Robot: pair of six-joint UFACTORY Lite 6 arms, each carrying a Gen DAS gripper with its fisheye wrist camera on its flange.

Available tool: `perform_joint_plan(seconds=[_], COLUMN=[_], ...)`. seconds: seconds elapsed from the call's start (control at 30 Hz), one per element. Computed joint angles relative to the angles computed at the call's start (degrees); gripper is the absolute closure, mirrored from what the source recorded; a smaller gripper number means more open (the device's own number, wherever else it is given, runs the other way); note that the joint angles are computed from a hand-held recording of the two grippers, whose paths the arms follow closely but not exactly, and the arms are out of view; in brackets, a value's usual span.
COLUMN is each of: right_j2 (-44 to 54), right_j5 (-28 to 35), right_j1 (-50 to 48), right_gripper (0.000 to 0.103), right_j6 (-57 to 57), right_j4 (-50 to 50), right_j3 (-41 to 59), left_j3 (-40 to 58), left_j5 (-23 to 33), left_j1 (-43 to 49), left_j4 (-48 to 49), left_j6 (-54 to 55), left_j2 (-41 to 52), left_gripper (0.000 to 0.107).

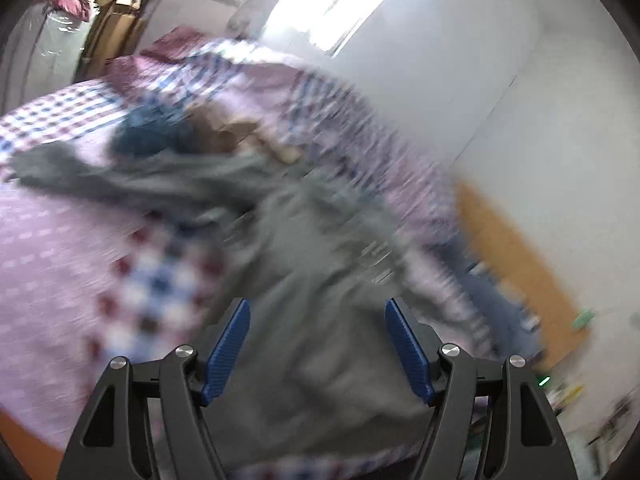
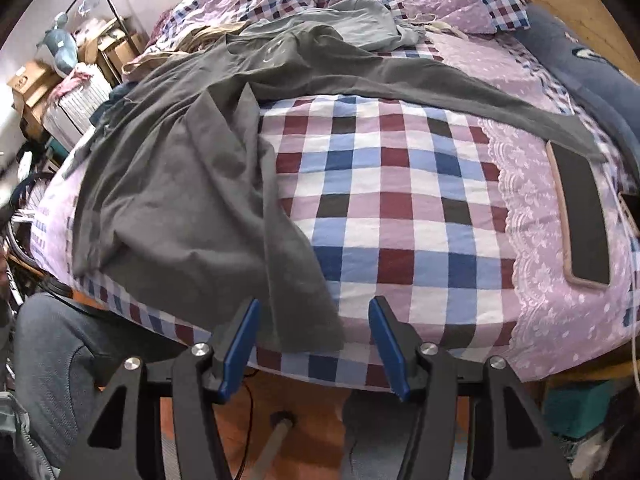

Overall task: Fold clothes
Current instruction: 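Open both grippers and release the grey T-shirt onto the bed, then grasp the edge of the grey T-shirt with the left gripper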

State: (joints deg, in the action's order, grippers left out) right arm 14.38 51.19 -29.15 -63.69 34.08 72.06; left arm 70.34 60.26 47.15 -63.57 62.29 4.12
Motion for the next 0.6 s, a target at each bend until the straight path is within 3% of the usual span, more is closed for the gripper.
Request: perform_joint_plan(seconds=[0.23,0.43,0.5,0.6], right_j2=[2.30,1.48,1.82,2.48], right_j5=[1.61,1.57,1.46,1.53], right_j1=[0.06,1.21,1.62,2.07], right_gripper=[0.043,0.043,0.043,0.043], right_j6=[1.94,2.16,2.46,2.98], right_j4=[-0.36,0.11,-0.14,-0.25], right_j3=[1.90,1.36,1.24,1.52], left_j3=[3.87,0.65,-0.36,-1.02], left_j5=[-1.84,-5.25,-6.46,-6.83], left_j1=[0.36,-1.67,-2.17,-2.62], left_j4=[21.27,32.06,34.67,37.44], left_j6=[-9.71,-11.67,-12.19,-12.70], left_j2=[7.70,10.71,11.10,11.58], left_gripper=[0.033,0.035,0.052,0.063])
